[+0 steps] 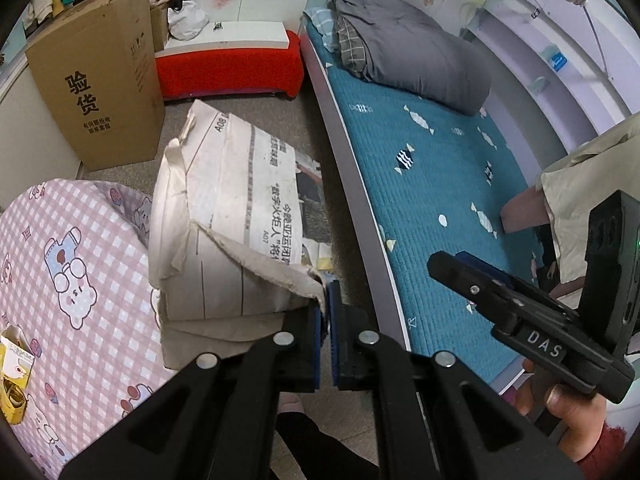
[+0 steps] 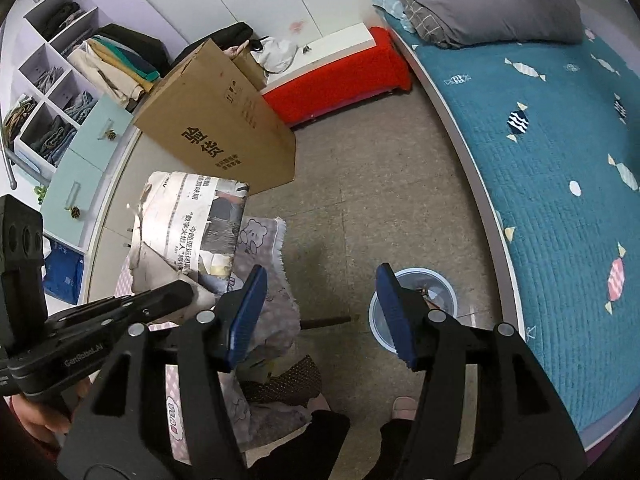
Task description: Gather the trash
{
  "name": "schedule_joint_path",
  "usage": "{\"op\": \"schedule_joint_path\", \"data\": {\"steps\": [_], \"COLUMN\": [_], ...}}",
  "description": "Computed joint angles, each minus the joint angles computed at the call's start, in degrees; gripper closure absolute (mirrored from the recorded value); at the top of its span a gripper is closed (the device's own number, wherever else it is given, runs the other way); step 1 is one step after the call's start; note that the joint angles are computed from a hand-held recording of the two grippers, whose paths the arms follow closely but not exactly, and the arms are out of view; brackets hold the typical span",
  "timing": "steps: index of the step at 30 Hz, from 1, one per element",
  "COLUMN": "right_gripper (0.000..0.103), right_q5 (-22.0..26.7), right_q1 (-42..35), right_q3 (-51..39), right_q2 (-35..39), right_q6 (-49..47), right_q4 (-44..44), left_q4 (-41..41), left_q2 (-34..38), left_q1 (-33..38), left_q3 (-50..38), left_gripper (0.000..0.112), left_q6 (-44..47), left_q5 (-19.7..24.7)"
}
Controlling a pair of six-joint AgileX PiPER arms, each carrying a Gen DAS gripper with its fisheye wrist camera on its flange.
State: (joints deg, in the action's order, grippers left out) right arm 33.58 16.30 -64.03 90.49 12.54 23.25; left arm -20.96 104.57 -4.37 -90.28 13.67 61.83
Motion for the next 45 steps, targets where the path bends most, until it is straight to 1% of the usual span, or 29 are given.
{"op": "schedule_joint_path", "data": {"steps": [17, 27, 32, 35, 36, 37, 38, 39, 41, 45], "right_gripper": [0.045, 0.043, 0.040, 0.040, 0.040, 0.040, 0.040, 0.040, 0.040, 0.040], "right_q5": [0.1, 0.1, 0.1, 0.0, -0.1, 0.0, 0.1, 0.2, 0.4, 0.6], "right_q1": [-3.2, -7.4, -10.0, -11.4, -11.6, -12.1, -12.5, -12.9, -13.8, -15.0], "right_q3": [4.5, 8.0, 9.9, 11.4, 11.8, 12.4, 12.7, 13.2, 14.1, 15.4], "right_q2": [-4.3, -6.7, -7.9, -8.6, -8.8, -9.0, -9.0, -9.2, -9.7, -10.4], "right_q6": [0.1, -3.0, -5.3, -6.9, -7.0, -7.3, -7.6, -8.2, -8.7, -9.5], "right_q4": [0.6, 3.9, 5.8, 7.3, 7.5, 7.9, 8.2, 8.7, 8.8, 9.3], "left_q4": [1.5, 2.7, 3.1, 3.5, 4.1, 5.6, 7.9, 8.8, 7.6, 7.9], "left_q2": [1.8, 4.3, 6.3, 8.0, 8.7, 9.6, 10.2, 10.4, 10.6, 9.9], "left_q1": [-4.4, -8.5, -10.6, -11.6, -11.9, -12.6, -13.5, -13.8, -13.7, -14.5], "left_q3": [-1.9, -4.6, -6.5, -7.9, -8.5, -9.1, -9.5, -9.3, -8.9, -7.5], "left_gripper": [0.109, 0.108, 0.107, 0.101, 0.087, 0.067, 0.060, 0.056, 0.055, 0.051], "left_q6": [-0.8, -2.2, -2.8, -3.6, -4.0, -5.1, -6.9, -7.7, -7.6, -8.9], "left_q5": [1.2, 2.6, 3.5, 3.9, 4.2, 4.5, 4.2, 3.8, 3.7, 2.9]}}
